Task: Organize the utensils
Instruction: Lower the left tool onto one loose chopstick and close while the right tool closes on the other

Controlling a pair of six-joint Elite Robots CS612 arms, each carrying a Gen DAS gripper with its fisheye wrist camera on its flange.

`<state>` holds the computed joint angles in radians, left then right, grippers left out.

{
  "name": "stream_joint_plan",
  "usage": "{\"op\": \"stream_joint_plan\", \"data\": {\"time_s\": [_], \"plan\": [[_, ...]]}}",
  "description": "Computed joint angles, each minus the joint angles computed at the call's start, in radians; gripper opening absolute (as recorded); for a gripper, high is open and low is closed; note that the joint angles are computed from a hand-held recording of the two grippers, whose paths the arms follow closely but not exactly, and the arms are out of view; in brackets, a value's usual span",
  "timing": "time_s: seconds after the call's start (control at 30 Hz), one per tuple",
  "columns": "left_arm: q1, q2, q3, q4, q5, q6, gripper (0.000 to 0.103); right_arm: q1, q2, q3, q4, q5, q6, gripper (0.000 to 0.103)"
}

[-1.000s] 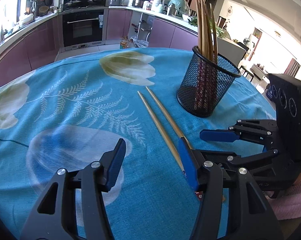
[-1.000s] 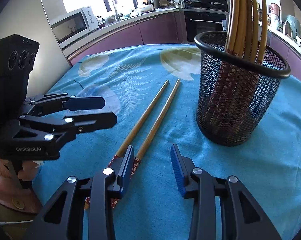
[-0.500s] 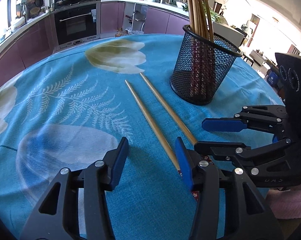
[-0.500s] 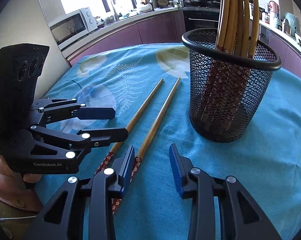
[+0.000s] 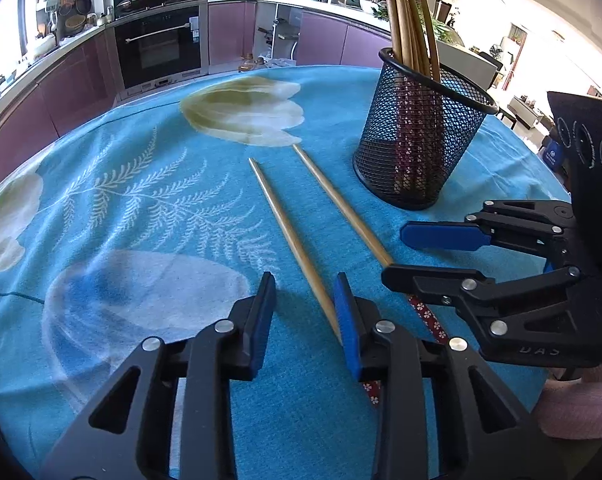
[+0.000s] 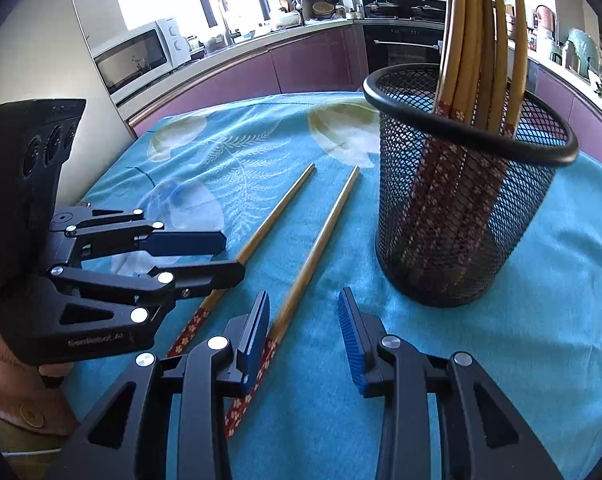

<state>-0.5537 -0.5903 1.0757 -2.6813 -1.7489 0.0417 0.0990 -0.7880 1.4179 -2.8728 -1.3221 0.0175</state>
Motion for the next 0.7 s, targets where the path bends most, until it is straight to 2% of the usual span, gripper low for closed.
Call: {"op": "stream_joint_plan", "data": {"time_s": [0.1,0.23,0.43,0.53,0.63,0.7], "plan": [[0.007,0.009,-0.021,0.020,-0.026,-0.015,0.031,0.003,0.011,-0.021,0.006,-0.013,0.001,0.034],[0.007,0.021,-0.045,0.032,-0.019,-0.015,0.029,0.004,0.023,-0.042,0.015,-0.017,0.006,0.033],[0.008,0.040,-0.083,0.052,-0.016,-0.021,0.022,0.004,0.031,-0.057,0.020,-0.028,0.026,0.022],[0.007,0.045,-0.090,0.054,-0.007,-0.031,0.016,0.000,0.031,-0.054,0.017,-0.023,0.038,0.019],[0.007,0.045,-0.090,0.053,-0.005,-0.048,0.013,-0.004,0.031,-0.051,0.010,-0.005,0.061,0.011],[0.008,0.044,-0.088,0.051,-0.008,-0.064,0.012,-0.006,0.030,-0.047,0.004,0.003,0.076,0.010]]}}
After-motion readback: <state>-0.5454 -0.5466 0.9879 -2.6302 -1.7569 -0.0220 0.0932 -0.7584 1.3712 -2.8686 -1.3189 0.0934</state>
